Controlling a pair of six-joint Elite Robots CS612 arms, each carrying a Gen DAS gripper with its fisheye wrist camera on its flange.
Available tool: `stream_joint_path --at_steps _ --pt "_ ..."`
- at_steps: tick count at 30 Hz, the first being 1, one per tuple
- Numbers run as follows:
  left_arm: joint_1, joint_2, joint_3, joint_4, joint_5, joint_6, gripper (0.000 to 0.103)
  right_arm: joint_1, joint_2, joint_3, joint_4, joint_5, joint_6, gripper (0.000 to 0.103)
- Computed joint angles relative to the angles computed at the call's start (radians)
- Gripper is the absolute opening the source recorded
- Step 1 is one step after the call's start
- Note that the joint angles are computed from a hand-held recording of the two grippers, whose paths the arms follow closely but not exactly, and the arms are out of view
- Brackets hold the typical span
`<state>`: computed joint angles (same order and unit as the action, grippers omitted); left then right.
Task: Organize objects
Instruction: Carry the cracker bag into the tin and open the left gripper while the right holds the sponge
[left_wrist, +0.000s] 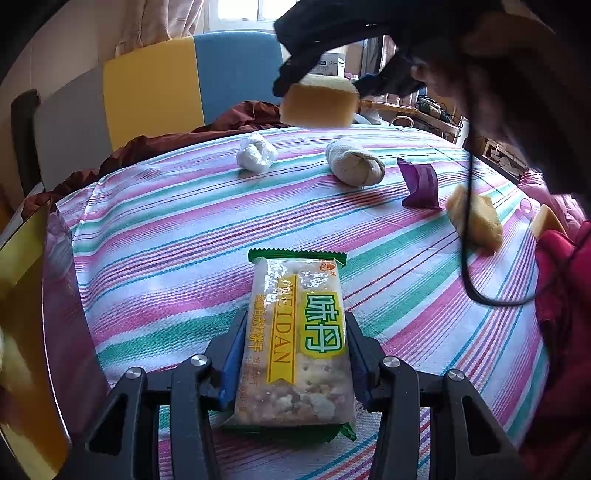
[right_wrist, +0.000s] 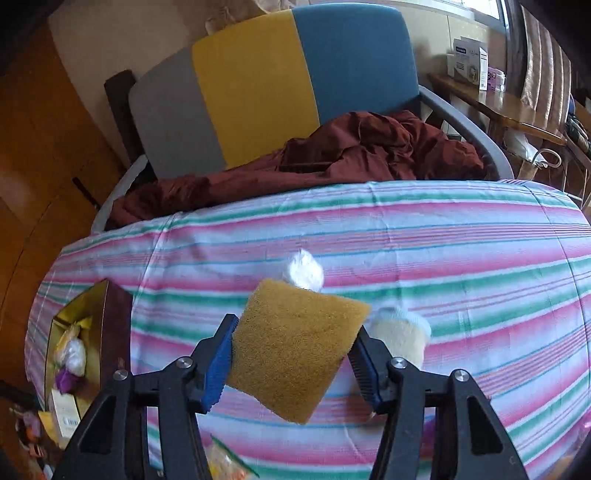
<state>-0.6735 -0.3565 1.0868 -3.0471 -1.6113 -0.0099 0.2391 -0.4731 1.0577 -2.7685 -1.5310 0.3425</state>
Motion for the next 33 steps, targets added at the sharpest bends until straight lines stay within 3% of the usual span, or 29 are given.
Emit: stream_joint_path --at_steps 5,7,12,21,33 --pt "-0.004 -0.005 0.008 -0.001 0.016 0.007 0.049 0.010 -0.067 0.154 0.011 -0.026 -0.003 0.058" --pt "-0.005 0.000 -0.004 0.010 0.025 0.012 0.049 0.006 -0.072 0.186 0.021 0.004 0.016 0.058" --pt "-0.007 -0.015 0.004 0.039 0.044 0.004 0.048 0.009 -0.053 0.167 0.078 -0.020 0.022 0.058" --pt "-0.012 -0.088 0.105 -0.086 0.059 0.005 0.048 0.009 -0.045 0.156 0.116 -0.025 -0.009 0.058" --pt "0.002 -0.160 0.201 -0.140 0.130 -0.081 0.048 0.016 -0.055 0.173 0.115 -0.060 -0.034 0.058"
